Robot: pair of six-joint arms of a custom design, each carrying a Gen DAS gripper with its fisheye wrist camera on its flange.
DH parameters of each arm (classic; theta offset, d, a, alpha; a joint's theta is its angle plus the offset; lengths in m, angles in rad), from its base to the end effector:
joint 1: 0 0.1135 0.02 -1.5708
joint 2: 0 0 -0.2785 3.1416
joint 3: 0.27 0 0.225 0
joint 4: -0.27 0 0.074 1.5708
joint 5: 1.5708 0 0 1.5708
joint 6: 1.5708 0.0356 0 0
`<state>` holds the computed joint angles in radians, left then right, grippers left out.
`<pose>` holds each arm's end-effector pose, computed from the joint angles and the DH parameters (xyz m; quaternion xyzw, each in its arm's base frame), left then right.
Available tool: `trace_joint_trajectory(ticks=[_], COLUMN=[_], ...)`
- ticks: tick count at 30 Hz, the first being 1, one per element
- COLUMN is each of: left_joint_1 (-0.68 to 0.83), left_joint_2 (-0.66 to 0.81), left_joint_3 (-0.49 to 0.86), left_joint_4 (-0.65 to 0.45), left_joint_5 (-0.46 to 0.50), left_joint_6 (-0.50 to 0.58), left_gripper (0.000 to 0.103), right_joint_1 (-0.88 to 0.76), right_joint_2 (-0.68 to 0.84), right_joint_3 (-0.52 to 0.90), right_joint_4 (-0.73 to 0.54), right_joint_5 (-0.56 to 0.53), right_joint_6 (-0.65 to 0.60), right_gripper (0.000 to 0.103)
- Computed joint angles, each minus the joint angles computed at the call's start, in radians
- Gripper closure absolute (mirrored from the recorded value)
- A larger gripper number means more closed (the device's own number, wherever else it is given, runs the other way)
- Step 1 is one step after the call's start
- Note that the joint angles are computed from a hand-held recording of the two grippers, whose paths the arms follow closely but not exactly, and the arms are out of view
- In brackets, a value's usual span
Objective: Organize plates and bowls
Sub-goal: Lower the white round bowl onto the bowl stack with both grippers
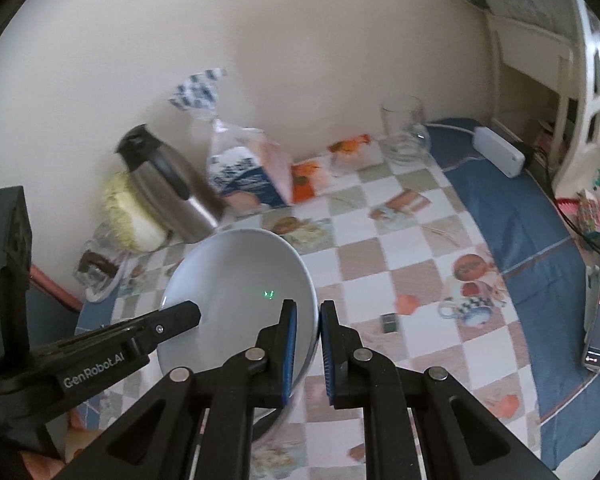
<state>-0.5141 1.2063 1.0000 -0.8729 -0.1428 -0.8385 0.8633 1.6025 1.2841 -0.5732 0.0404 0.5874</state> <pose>0.1739 -0.0924 0.2917 -0.1734 0.9520 -0.0980 0.2326 0.2106 0.2441 0.2957 -0.1230 0.9347 0.2067 0.2618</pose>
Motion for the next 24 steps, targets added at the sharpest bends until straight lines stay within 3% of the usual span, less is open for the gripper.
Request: trace_joint_trajectory(ticks=[11, 24], left_joint_1=[0.224, 0.371], left_joint_2=[-0.248, -0.386], left_joint_3=[-0.124, -0.313], left_joint_4=[-0.085, 0.023], left_joint_5=[0.077, 0.148], left_joint_6=[0.099, 0.132], left_gripper=[0.095, 0.095], right_joint_1=[0.169, 0.205], right_joint_2=[0.100, 0.201], right_joint_3=[0.090, 0.096], right_joint_4=[0.006, 0.056], right_joint_5=[0.043, 0.031], right_joint_6=[0.066, 0.068], right_gripper=[0.090, 0.090])
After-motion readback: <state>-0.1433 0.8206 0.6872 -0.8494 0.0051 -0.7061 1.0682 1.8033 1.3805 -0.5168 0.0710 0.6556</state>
